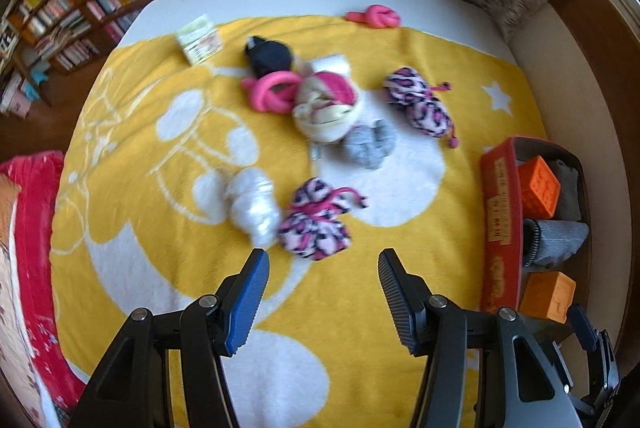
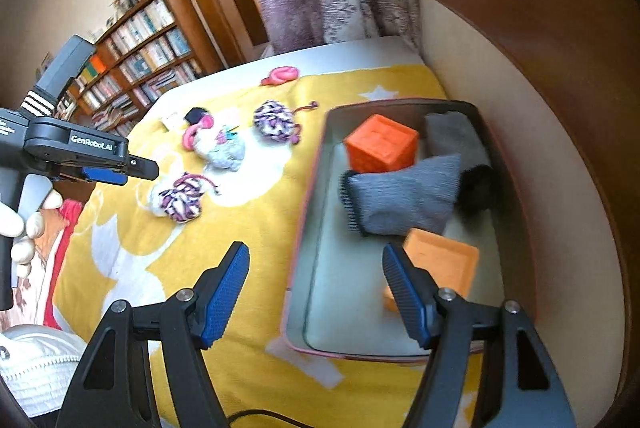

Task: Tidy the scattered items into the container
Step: 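Move both grippers back over the remaining items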

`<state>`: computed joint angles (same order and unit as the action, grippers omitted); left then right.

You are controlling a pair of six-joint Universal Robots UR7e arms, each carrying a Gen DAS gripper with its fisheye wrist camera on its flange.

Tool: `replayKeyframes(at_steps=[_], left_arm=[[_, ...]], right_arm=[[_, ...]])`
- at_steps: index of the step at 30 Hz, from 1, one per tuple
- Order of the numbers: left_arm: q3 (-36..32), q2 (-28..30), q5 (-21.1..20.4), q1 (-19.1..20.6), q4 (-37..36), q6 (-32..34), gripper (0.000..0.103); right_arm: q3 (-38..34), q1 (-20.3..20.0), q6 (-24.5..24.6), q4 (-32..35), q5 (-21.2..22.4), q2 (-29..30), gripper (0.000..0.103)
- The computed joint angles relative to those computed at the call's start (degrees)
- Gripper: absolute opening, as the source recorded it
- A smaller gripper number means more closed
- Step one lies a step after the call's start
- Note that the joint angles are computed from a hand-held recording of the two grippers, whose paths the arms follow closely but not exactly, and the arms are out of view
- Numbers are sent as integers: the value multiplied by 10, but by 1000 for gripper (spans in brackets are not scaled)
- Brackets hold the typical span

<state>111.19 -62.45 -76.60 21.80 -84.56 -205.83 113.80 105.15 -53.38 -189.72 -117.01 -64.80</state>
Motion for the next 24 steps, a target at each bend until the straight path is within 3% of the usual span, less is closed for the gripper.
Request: replayKeyframes(at_steps=[11,18,24], left_arm=[[21,47,-25,-75,-38,-112,59],[48,68,-30,-121,-75,-152,59],[70,79,-59,-158,-106,-163,59]], right_arm=[[-25,29,49,54,-33,50,73],[-55,50,99,74,-64,97,73],[-97,65,150,95,-97,147,73]])
